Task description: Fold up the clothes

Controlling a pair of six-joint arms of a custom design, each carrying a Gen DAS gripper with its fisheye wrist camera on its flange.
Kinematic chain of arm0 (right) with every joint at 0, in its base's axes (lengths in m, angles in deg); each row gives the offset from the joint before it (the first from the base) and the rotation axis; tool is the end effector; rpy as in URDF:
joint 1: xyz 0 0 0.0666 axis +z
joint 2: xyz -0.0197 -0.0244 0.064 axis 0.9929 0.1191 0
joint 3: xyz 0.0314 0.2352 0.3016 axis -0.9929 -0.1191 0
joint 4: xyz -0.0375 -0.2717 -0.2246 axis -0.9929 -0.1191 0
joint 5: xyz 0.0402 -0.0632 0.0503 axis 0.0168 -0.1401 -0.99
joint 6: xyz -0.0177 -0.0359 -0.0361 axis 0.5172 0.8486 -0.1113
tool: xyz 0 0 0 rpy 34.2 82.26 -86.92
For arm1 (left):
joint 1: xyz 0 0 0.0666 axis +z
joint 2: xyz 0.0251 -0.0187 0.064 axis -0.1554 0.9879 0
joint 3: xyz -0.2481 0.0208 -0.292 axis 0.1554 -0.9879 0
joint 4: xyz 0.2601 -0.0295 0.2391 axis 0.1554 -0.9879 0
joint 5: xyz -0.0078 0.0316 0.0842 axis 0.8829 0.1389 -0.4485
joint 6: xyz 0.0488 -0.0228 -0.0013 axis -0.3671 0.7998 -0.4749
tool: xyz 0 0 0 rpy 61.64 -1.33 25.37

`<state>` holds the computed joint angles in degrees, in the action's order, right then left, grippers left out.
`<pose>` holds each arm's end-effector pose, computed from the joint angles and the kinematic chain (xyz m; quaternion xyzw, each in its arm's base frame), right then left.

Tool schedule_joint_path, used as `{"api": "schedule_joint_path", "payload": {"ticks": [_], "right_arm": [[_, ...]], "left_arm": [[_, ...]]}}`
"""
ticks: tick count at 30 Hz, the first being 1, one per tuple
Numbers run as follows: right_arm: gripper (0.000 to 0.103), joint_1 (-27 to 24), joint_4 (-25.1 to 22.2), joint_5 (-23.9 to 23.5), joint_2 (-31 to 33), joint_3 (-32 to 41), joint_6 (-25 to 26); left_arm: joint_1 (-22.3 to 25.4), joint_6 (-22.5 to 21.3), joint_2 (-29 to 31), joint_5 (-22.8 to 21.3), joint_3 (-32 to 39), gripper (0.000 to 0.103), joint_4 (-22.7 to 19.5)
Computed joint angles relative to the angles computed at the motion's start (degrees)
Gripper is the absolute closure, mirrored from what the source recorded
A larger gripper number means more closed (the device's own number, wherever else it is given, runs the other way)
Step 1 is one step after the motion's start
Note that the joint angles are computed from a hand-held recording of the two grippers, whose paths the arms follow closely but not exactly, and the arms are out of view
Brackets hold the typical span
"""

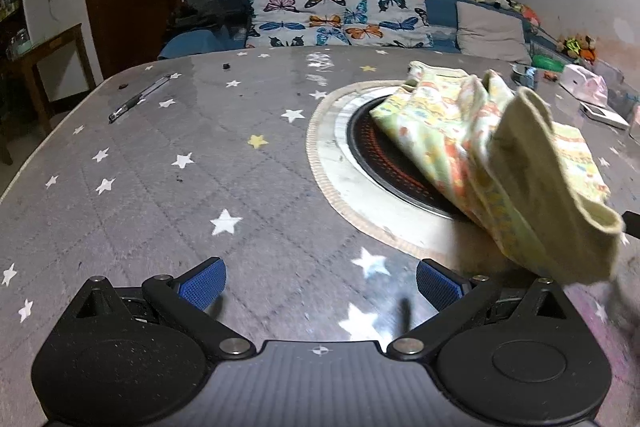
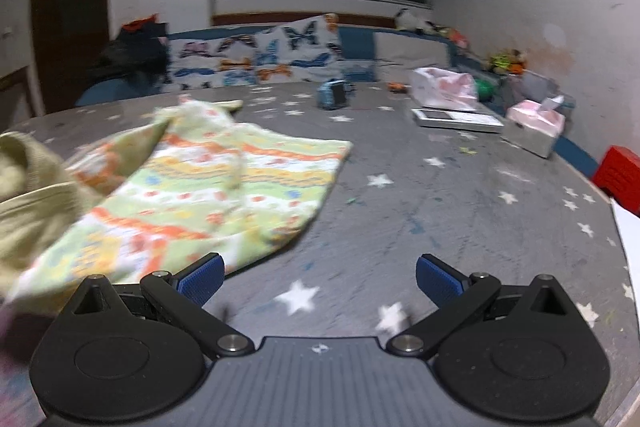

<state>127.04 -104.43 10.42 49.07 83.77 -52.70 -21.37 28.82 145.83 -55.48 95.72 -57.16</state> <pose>0.3730 0.3211 0.3822 0.1632 0.8751 -0.0997 0.4446 0.4703 -0.1056 0.3916 0.1344 0.9102 -0.0504 0.3885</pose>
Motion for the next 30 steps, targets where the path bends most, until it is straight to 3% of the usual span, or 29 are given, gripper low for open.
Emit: {"api": "schedule_joint_path", "payload": {"ticks": [15, 30], "right_arm": [[0.000, 6.02, -3.27, -1.08, 0.40, 3.05, -0.83], [0.000, 7.38, -4.22, -1.82, 0.64, 3.61, -1.07]], "left_arm": [[-2.29, -1.32, -3.92, -0.23, -3.09, 0.000, -0.79], [-3.66, -1.57, -4.92, -1.13, -3.90, 0.000, -1.26]]}}
